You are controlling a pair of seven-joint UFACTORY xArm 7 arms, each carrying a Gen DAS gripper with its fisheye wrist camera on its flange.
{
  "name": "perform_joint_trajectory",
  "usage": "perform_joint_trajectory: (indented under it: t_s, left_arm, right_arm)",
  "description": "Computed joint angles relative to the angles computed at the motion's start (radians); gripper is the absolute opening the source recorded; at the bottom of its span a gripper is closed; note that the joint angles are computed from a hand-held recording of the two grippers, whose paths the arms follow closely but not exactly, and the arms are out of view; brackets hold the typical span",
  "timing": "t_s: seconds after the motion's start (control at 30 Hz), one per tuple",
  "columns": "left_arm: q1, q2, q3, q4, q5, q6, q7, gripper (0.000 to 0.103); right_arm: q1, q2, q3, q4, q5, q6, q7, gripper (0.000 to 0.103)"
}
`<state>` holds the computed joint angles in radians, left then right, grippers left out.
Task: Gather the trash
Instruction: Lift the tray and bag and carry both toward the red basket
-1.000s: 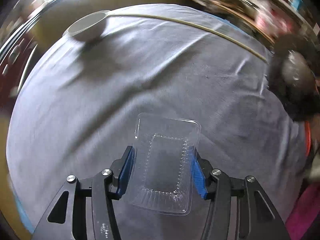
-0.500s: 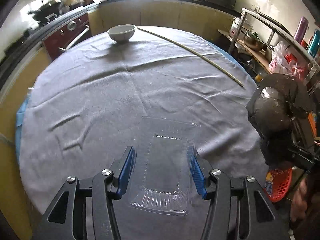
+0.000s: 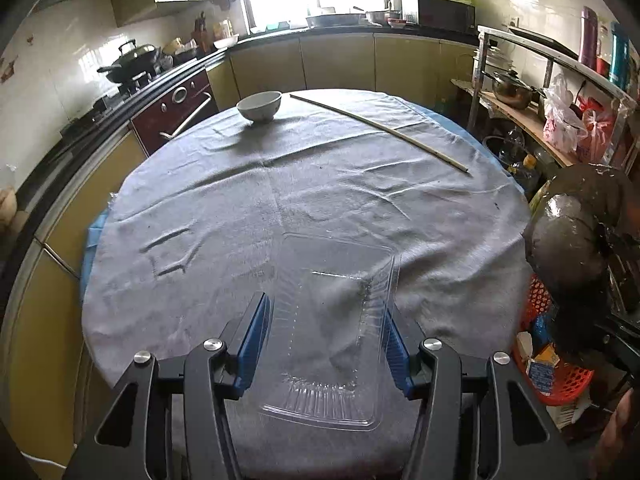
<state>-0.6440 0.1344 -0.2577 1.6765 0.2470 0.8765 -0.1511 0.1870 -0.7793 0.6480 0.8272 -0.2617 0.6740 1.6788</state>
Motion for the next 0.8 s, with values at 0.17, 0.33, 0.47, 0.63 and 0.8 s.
perform_joint_trajectory:
  t_s: [0.17, 0.33, 0.47, 0.63, 0.8]
  left_arm:
    - [-0.011, -0.052, -0.01, -0.047, 0.055, -0.026, -0.043, 0.056]
    - [-0.017, -0.068, -0.024, -0.066, 0.127, -0.045, -0.091, 0.056]
    - [-0.024, -0.062, -0.03, -0.065, 0.155, -0.038, -0.112, 0.056]
    - [-0.036, -0.05, -0.032, -0.06, 0.177, -0.018, -0.123, 0.056]
    - [-0.048, -0.056, -0.034, -0.071, 0.2, -0.013, -0.139, 0.056]
  right_arm:
    - [0.017, -0.061, 0.025, 0.014, 0.005, 0.083, 0.011, 0.044]
    - [0.012, -0.111, 0.038, 0.009, 0.015, 0.115, 0.016, 0.044]
    - [0.01, -0.131, 0.043, -0.013, 0.034, 0.113, 0.028, 0.045]
    - [0.011, -0.14, 0.043, -0.048, 0.05, 0.076, 0.046, 0.045]
    - [0.018, -0.15, 0.04, -0.073, 0.059, 0.055, 0.057, 0.045]
